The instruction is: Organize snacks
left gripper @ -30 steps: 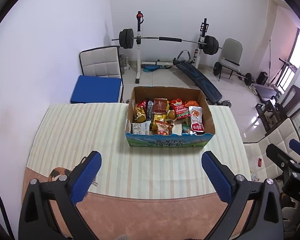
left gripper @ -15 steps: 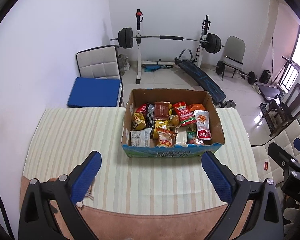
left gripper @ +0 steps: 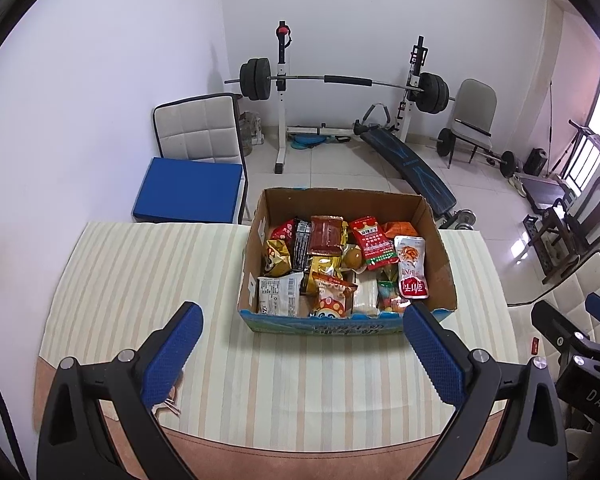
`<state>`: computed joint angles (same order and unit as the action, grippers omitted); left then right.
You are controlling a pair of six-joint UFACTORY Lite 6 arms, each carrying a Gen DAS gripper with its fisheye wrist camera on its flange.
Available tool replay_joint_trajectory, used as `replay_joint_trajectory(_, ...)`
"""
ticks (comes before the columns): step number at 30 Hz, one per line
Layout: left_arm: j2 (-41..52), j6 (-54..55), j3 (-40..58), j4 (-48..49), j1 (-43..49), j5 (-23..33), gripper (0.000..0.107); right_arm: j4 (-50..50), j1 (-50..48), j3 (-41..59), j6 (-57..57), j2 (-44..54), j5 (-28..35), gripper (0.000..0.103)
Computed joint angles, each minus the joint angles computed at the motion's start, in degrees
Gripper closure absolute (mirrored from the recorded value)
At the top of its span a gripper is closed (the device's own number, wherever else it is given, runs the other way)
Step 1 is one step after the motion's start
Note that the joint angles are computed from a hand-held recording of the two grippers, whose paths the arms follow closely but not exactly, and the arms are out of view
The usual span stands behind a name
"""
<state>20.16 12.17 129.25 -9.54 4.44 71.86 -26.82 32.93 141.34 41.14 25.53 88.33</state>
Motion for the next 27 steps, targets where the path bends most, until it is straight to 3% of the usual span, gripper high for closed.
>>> replay_joint_trajectory(27, -2.1, 2.6, -4.3, -0.5, -0.4, -2.1, 0.004, 0.4, -1.0, -0.9, -0.8, -1.2, 0.7, 0.0)
